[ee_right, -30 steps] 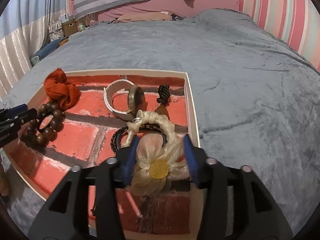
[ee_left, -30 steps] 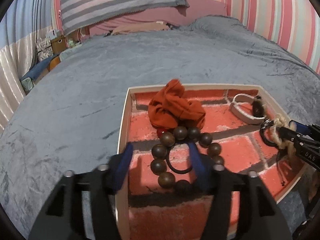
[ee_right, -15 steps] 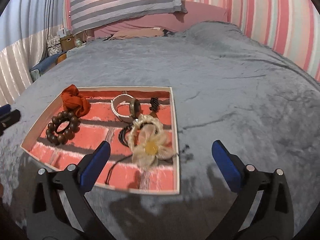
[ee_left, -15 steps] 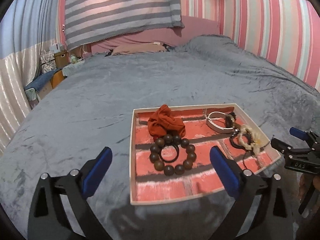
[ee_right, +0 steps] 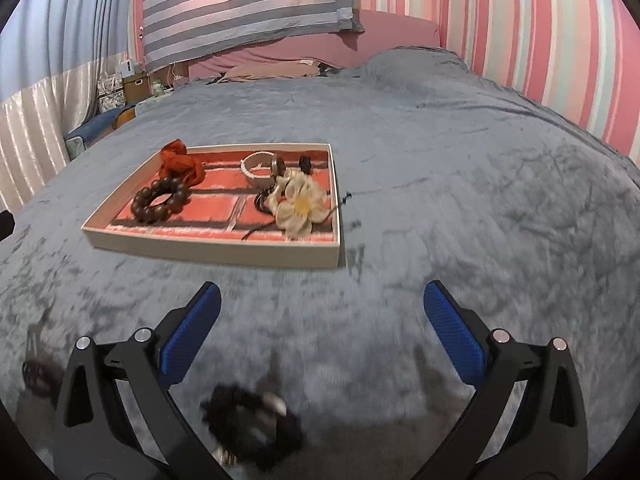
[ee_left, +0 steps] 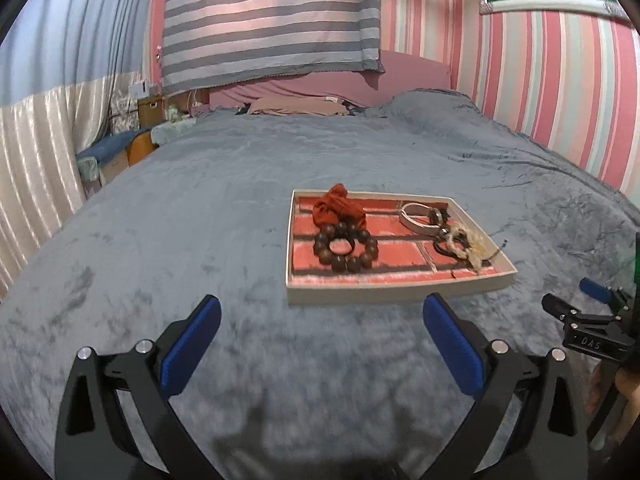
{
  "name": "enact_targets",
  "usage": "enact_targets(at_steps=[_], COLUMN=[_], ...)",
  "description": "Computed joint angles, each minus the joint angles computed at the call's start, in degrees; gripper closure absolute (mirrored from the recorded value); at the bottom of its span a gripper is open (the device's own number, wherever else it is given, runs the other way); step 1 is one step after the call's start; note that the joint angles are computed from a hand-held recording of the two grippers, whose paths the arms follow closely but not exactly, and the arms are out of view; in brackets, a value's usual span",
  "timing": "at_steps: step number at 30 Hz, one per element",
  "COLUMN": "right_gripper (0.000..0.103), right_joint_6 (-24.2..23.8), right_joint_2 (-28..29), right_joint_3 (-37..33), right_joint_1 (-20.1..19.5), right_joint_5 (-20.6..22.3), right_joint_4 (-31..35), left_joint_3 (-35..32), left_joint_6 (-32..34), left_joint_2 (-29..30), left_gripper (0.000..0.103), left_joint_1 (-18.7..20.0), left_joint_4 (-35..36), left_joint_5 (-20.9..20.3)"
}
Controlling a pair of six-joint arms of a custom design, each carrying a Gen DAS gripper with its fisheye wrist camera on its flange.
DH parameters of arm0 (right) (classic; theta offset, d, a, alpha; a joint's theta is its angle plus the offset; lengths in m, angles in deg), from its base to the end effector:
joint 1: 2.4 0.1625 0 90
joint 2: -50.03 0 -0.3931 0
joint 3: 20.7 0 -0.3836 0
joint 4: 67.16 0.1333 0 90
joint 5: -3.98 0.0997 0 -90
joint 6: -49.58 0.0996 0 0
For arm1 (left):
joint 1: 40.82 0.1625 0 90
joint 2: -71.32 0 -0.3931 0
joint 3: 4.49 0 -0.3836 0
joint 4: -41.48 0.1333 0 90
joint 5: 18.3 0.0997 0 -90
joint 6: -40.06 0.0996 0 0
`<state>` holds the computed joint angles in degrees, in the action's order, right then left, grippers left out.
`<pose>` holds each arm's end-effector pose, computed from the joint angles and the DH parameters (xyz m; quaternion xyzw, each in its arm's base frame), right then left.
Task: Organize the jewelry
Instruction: 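Lift both open tools away from the tray toward the claw clip and scrunchie, then grasp the black claw clip with the left tool while the right tool grasps the black scrunchie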
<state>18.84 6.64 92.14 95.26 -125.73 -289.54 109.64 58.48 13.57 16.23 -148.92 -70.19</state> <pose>0.1402 -0.5199 0.1273 0.0964 -0.8159 0.4231 0.3821 -0.1348 -0.5660 0.1884 0.2696 0.8428 -0.3897 0.2555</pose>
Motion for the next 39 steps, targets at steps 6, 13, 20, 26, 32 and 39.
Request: enact_targets(at_steps=[6, 13, 20, 26, 32, 39], right_gripper=[0.004, 0.004, 0.004, 0.005, 0.005, 0.006], right_joint_6=[1.2, 1.7, 0.9, 1.5, 1.4, 1.4], right_joint_2=[-0.9, 0.5, 1.8, 1.7, 2.1, 2.4], right_joint_3=[4.6, 8.0, 8.7, 8.9, 8.7, 8.1], right_joint_1=[0.3, -0.4, -1.2, -1.8, -2.1, -2.5], right_joint_5=[-0.8, -1.1, -1.2, -0.5, -0.5, -1.0], right_joint_4=[-3.4, -6.7, -8.2, -7.7, -7.2, -5.8], left_joint_3=[7.6, 13.2, 15.7, 15.6, 14.6, 13.7], left_joint_6=[-4.8, -9.5, -9.5, -8.1, -8.0, -7.5], left_joint_2=[-4.1, -5.3, -3.1, -1.8, -1.1, -0.2], left_gripper=[0.004, 0.004, 0.004, 0.004, 0.004, 0.004], left_joint_1=[-1.2, -1.3, -1.7, -1.4, -1.1, -0.7], left_joint_4=[-2.2, -1.9, -4.9, -5.6, -3.8, -2.4], left_joint_5=[1.2, 1.6, 3.1, 3.3, 3.5, 3.2])
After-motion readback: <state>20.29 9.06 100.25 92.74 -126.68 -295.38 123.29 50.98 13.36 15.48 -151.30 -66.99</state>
